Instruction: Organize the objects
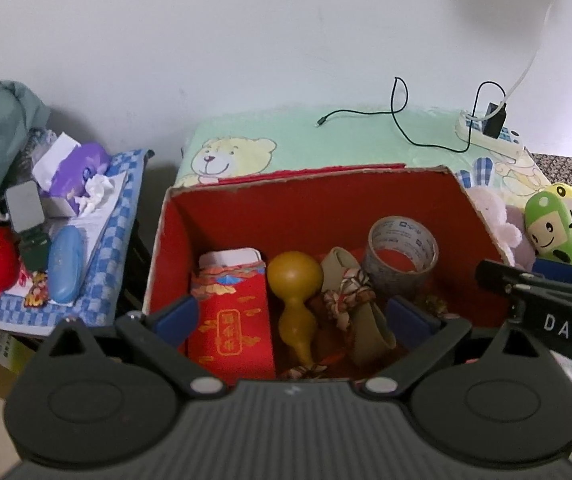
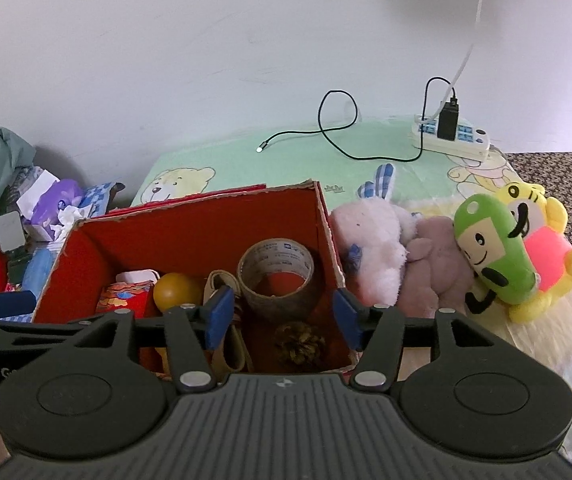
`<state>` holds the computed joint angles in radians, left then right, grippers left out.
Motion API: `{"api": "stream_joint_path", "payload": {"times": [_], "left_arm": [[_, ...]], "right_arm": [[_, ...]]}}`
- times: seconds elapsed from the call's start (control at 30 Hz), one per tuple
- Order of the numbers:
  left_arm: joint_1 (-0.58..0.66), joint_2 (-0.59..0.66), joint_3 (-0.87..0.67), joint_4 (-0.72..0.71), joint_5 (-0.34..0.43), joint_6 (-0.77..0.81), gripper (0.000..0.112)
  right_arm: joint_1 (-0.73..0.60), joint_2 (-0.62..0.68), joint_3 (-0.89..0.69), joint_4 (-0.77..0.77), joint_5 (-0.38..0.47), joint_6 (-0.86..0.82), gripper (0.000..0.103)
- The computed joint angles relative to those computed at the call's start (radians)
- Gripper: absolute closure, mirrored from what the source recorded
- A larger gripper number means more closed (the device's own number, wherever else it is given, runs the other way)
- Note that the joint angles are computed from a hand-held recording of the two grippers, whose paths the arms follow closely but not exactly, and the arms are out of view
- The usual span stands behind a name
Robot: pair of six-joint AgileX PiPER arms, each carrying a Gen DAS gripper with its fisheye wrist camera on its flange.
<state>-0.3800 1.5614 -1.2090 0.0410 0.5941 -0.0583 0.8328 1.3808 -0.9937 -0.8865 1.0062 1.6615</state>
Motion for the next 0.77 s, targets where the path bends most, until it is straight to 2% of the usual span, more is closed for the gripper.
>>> {"api": "stream_joint_path", "payload": {"times": [0.1,0.23,0.5,0.77], "left_arm": [[0.007,0.003,-0.001,0.001,-0.002,-0.028,0.012],[-0.012,0.026,-0.026,0.085,0.027,-0.119,0.012],[-0.037,0.066,-0.057,0.203,0.044,-0.200,0.011],[-0.012,0.096,-0.090,0.149,0.041,-0.149,0.012]], "right_arm": [[0.003,0.000,0.003,-0.011,0.005,0.017,0.035],[-0.001,0.005,-0.002,-0.015,-0.005,0.012,0.035],[-0.031,0.035,-0.018,-0.008,-0.031,-0.026,0.033],[-0.056,0.041,-0.016,-0.008,-0.052,-0.031,0.033]]}}
